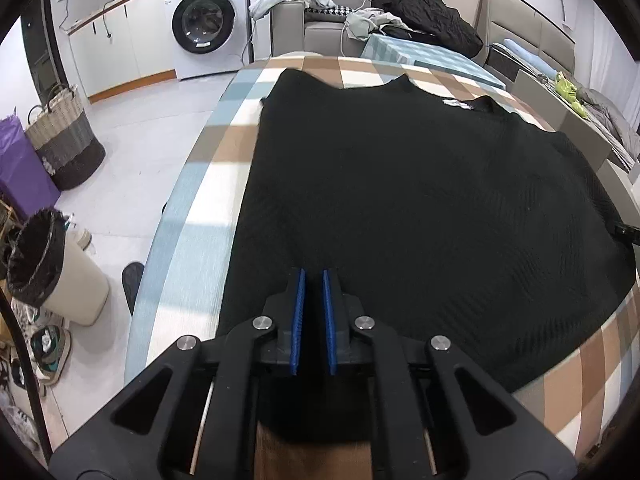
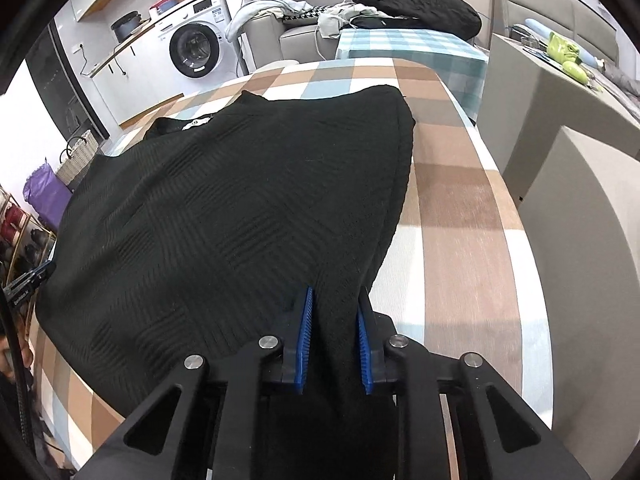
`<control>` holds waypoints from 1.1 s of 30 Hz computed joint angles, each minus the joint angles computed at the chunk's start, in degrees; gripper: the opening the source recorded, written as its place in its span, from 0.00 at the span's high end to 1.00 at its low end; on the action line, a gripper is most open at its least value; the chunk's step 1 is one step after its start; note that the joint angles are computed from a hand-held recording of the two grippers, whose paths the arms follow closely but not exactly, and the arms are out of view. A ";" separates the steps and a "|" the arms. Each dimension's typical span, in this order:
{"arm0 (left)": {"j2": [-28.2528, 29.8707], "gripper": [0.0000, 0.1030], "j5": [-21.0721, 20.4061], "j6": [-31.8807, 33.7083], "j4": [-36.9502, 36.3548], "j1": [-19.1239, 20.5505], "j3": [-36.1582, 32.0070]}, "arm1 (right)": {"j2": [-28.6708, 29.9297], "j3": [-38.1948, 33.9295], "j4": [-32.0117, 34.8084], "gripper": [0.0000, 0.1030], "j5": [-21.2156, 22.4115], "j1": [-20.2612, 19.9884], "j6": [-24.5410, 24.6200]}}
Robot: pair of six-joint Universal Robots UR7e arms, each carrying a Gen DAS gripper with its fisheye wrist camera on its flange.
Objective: Fold small clothes
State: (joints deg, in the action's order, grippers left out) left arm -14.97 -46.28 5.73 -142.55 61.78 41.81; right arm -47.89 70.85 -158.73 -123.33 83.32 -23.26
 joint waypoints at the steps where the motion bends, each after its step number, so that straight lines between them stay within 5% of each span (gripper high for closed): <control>1: -1.17 0.93 -0.09 -0.33 -1.21 -0.06 2.28 | -0.67 1.34 -0.53 0.81 -0.38 0.14 -0.03; 7: -7.10 0.93 -0.25 -3.16 -6.68 -0.96 13.98 | -4.54 7.98 -2.35 0.81 -1.31 0.47 0.13; 13: -10.28 0.86 -1.50 -6.83 -7.98 -1.67 18.92 | -8.05 13.63 -5.62 0.52 -0.70 0.94 1.84; 16: -11.80 0.66 -2.27 -7.31 -10.02 -2.32 22.08 | -11.11 18.83 -7.67 0.52 0.84 0.63 4.62; 21: -12.28 0.58 -2.51 -4.37 -11.13 -3.57 24.63 | -12.65 23.88 -13.57 0.54 1.56 -0.15 6.48; 23: -12.22 0.58 -1.77 -4.58 -11.27 -4.12 24.98 | -12.57 24.26 -15.84 0.85 2.19 -0.13 6.11; 25: -12.63 0.58 -2.65 -5.35 -10.93 -4.39 25.47 | -12.54 24.59 -17.97 0.94 2.47 0.58 4.04; 30: -12.72 0.54 -3.19 -5.83 -11.67 -5.15 26.22 | -12.20 23.47 -14.71 0.93 -2.76 1.10 4.71; 33: -11.84 0.54 -3.78 -4.46 -11.18 -5.71 25.13 | -11.85 23.53 -16.54 0.74 -3.48 1.97 3.00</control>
State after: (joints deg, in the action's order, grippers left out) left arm -26.81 -50.06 1.27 -153.74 56.06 66.94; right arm -59.74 94.38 -175.28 -126.81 85.29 -20.26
